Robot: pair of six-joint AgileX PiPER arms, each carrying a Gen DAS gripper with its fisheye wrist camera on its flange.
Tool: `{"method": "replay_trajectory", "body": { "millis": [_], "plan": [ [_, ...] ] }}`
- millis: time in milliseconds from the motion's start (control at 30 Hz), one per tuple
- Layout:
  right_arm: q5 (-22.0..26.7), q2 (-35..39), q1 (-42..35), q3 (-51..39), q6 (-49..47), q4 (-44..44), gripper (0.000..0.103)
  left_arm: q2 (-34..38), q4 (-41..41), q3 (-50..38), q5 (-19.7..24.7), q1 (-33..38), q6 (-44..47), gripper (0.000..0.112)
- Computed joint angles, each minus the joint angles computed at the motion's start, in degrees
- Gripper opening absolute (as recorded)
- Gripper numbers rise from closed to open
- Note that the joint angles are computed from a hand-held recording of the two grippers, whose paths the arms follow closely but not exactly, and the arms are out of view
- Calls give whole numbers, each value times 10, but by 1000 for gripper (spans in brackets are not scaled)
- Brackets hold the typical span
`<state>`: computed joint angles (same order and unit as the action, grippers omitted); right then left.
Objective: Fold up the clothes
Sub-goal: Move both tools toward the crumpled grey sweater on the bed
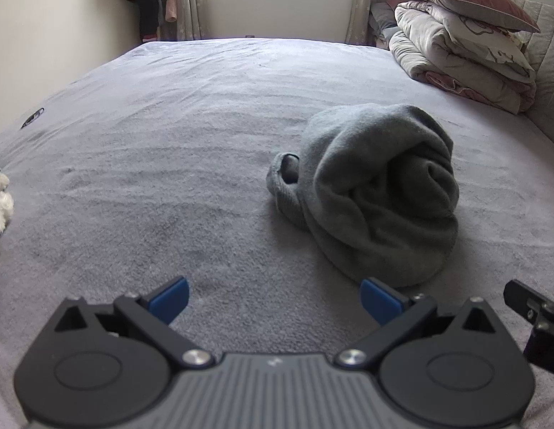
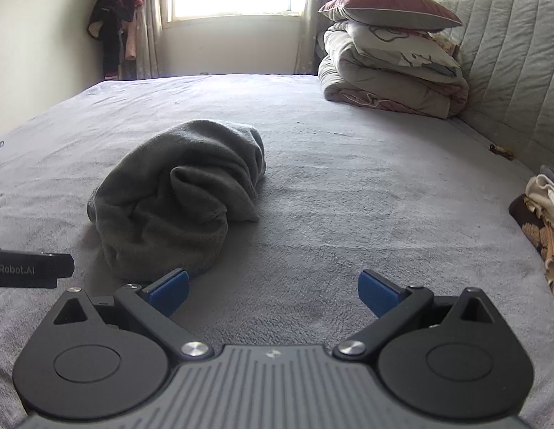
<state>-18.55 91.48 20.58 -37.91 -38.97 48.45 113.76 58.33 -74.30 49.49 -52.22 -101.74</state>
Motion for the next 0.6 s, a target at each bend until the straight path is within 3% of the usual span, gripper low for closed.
{"method": "replay_trajectory", "body": {
  "millis": [167, 267, 600],
  "plan": [
    [8, -2, -2, 1, 12, -6, 103, -3, 8, 10, 3, 1, -3, 103],
    [13, -4, -3, 1, 21, -10, 103, 7, -25, -14, 15, 5, 44, 103],
    [38, 4, -13, -13, 15, -1, 103, -13, -17, 17, -16, 19, 28, 103]
  ]
}}
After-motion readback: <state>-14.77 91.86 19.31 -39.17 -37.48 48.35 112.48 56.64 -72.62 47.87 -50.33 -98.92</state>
